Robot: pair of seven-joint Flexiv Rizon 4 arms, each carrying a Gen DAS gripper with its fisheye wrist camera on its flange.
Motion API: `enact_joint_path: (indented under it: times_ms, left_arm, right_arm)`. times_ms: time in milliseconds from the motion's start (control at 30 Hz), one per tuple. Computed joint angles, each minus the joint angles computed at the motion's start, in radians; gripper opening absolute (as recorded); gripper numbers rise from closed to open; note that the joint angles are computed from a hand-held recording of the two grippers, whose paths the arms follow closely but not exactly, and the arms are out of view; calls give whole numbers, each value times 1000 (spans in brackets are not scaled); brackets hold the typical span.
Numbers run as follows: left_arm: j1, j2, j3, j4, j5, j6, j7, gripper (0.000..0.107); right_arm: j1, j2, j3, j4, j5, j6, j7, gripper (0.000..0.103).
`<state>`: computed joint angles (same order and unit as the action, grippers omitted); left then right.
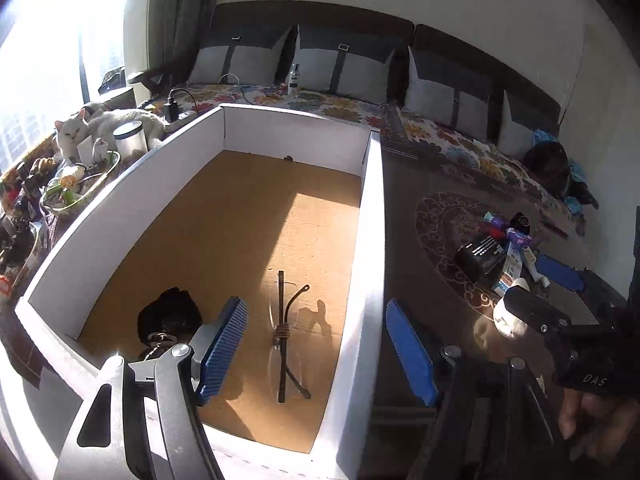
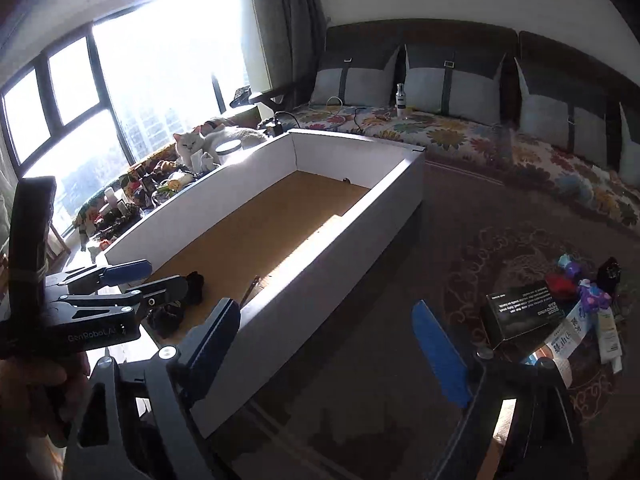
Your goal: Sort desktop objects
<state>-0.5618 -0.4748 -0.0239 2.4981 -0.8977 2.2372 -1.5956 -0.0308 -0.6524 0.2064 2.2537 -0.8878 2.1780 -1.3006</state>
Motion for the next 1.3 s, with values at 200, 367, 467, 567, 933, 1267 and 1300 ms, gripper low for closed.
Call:
enact_joint_path:
  times_ms: [200, 367, 467, 567, 933, 1267, 1300]
  left_arm:
    - [-68, -158, -43, -213, 91, -57, 35, 102]
    - [-281, -373, 127, -475, -135, -282, 230, 102]
    - [-410, -475, 298, -593, -202, -439, 248, 102]
    - [-512, -576, 481, -688, -175, -572, 181, 102]
    - [-392, -700, 558, -958, -4, -718, 75, 103]
    - [-347, -682, 531, -970, 117, -718, -2, 103]
    - [-344, -680, 529, -969, 129, -718, -11, 103]
  right_arm:
    - [39, -78, -225, 35, 326, 67, -344, 92]
    - [-176, -162, -192, -71, 286, -76, -327, 92]
    - [-288, -196, -135, -132, 267, -149, -287, 92]
    - [-399, -228, -53, -194, 208, -216, -226, 93]
    - [-450, -292, 86, -347, 274, -378, -337, 103]
    - [-453, -292, 116, -342, 353, -386, -415, 103]
    - [-452, -291, 117, -342, 359, -386, -419, 103]
